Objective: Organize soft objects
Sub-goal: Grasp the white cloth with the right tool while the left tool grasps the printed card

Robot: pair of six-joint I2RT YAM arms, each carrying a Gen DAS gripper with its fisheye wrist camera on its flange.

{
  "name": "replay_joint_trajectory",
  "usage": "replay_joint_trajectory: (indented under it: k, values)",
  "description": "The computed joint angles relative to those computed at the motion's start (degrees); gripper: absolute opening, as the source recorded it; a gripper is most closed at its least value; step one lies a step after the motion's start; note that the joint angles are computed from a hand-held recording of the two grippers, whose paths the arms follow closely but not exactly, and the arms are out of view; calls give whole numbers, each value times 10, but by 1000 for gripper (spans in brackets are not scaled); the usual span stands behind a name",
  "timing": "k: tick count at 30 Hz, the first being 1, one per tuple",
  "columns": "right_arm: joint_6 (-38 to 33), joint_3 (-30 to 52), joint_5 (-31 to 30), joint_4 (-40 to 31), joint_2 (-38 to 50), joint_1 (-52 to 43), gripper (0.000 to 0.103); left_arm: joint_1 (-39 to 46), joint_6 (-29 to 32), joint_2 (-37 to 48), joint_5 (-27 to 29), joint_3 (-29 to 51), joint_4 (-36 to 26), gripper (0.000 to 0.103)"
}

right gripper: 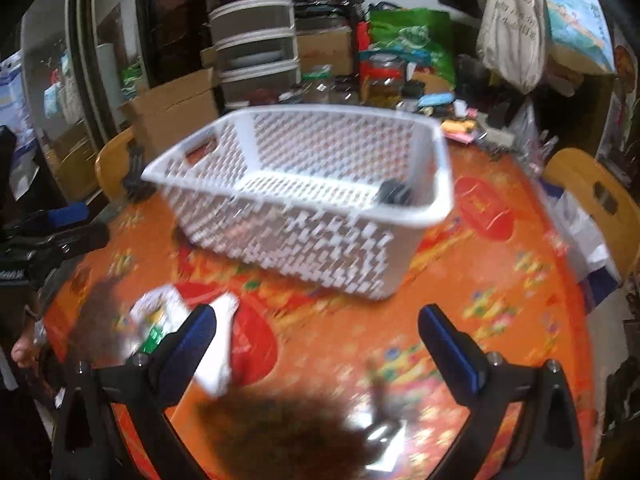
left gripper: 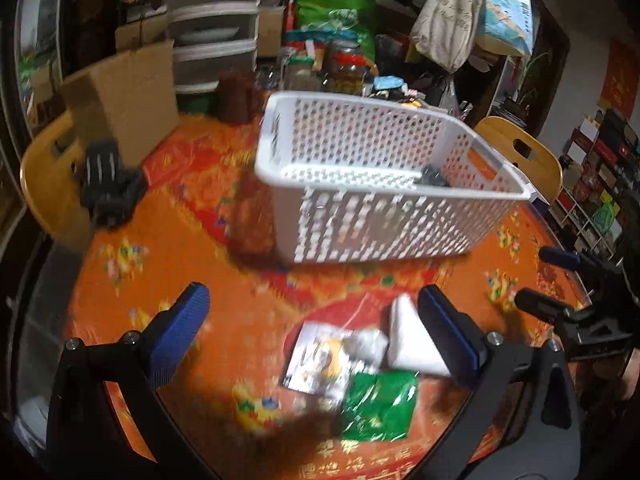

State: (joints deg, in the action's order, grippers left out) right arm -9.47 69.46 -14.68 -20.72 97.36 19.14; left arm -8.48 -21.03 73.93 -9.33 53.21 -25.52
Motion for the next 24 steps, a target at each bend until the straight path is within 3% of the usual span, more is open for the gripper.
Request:
replay_joint_trajectory:
  k: [7,10,15,24]
  values:
    - [14,-82,-34,62,-1,30,98,15,-2,17,44,-96,71,103]
    - [23,-97,-34,78,7,51,88,14,-1,37,54,-111,96,102]
    - [30,-97,-24,90,31,78,76,19,1,82,72,-109,124,84]
    - [27,-79,-9,90,67,95,55,9,6,120,65,-100,154,63]
